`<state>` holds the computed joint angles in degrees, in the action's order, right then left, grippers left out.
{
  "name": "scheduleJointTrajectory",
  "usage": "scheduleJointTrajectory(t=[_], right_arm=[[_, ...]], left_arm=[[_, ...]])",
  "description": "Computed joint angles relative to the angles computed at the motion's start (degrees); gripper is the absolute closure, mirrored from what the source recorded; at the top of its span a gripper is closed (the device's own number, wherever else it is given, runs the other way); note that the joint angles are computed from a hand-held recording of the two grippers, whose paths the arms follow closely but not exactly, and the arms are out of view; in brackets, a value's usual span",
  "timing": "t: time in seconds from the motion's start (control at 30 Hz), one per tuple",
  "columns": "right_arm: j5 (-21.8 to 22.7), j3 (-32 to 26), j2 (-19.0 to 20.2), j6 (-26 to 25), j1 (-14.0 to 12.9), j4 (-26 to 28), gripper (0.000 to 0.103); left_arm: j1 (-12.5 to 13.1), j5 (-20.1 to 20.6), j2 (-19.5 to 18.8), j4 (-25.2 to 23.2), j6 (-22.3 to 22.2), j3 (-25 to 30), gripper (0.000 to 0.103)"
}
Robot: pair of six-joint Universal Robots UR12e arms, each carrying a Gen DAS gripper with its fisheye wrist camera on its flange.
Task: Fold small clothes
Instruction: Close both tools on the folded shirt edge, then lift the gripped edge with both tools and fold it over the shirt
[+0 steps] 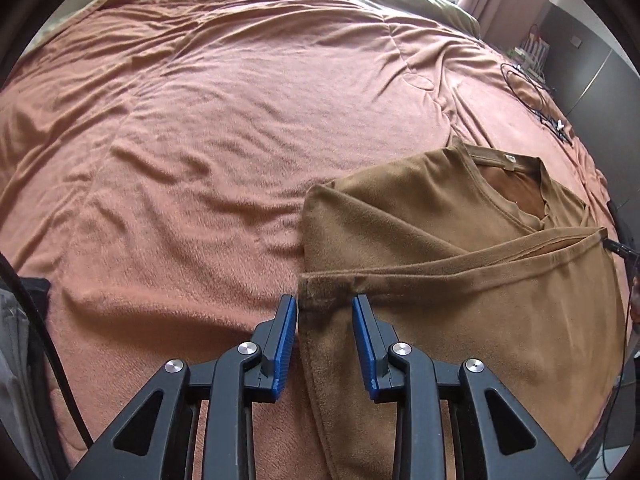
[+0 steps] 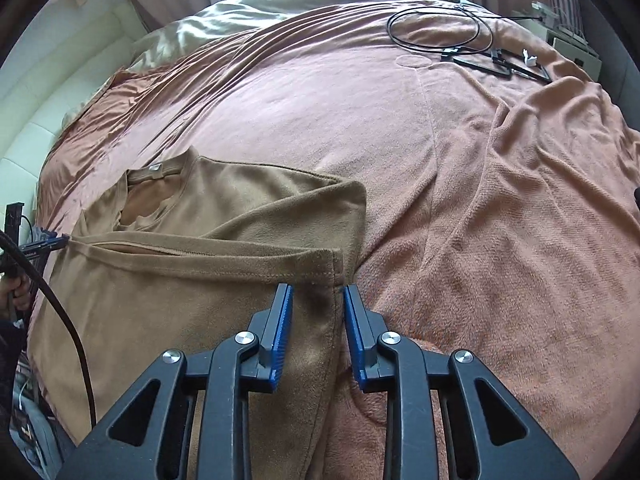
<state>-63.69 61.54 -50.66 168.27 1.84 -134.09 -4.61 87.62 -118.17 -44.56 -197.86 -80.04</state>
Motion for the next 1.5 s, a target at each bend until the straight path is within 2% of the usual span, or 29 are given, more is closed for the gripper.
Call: scheduleJointTrajectory(t=[0.1,0.2,0.23,0.3,0.4,0.6,0.83,1.03,1.17,1.5], right_arm=[[0.0,-0.2,0.3,1.1,0.1,-0.1,0.08],[-1.0,0.4,0.1,2.2,0.5,-2.2,0.081],[-1.7,0.8,-0.1,2.0,0.6,-3.0,0.089],[-3.2,1.6,-0.8,1.7,0.9,-4.4,0.095],[-3.3,3.2,-2.0,1.2,0.9,-6.5,0.1],[-5.8,5.3,-4.2,0.4,1.2,-8.3,0.101],[-4.7,7.8,-7.1,1.9,0.6,-13.4,0.102],[-4.2,6.6,-7.4,4.0,0.2,-15.6,0.102],[-6.0,3.4,-5.7,4.9,0.8,-13.8,0.102],[-10.9,-8.0,2.1,5.6,2.9,-4.1,0.102]], left_arm=[[0.1,-0.9,-0.1,0.4,-1.2,-0.7,0.072],[0.2,-1.7,0.3,3.0,-1.5,-1.7,0.088],[0.1,-1.3,0.4,3.3,-1.4,-1.8,0.091],[-0.3,0.2,0.7,3.6,-0.8,-1.8,0.095],[-0.7,1.4,1.3,4.6,-0.2,-2.0,0.096],[-1.7,4.9,2.2,6.0,0.0,-1.8,0.097],[-2.1,7.1,3.2,8.3,-0.3,-1.0,0.097],[-1.9,8.6,2.6,8.7,-1.3,1.9,0.097],[-1.8,9.8,0.7,6.7,-1.1,5.2,0.097],[-1.4,10.6,-5.1,-0.6,-1.4,11.5,0.097]])
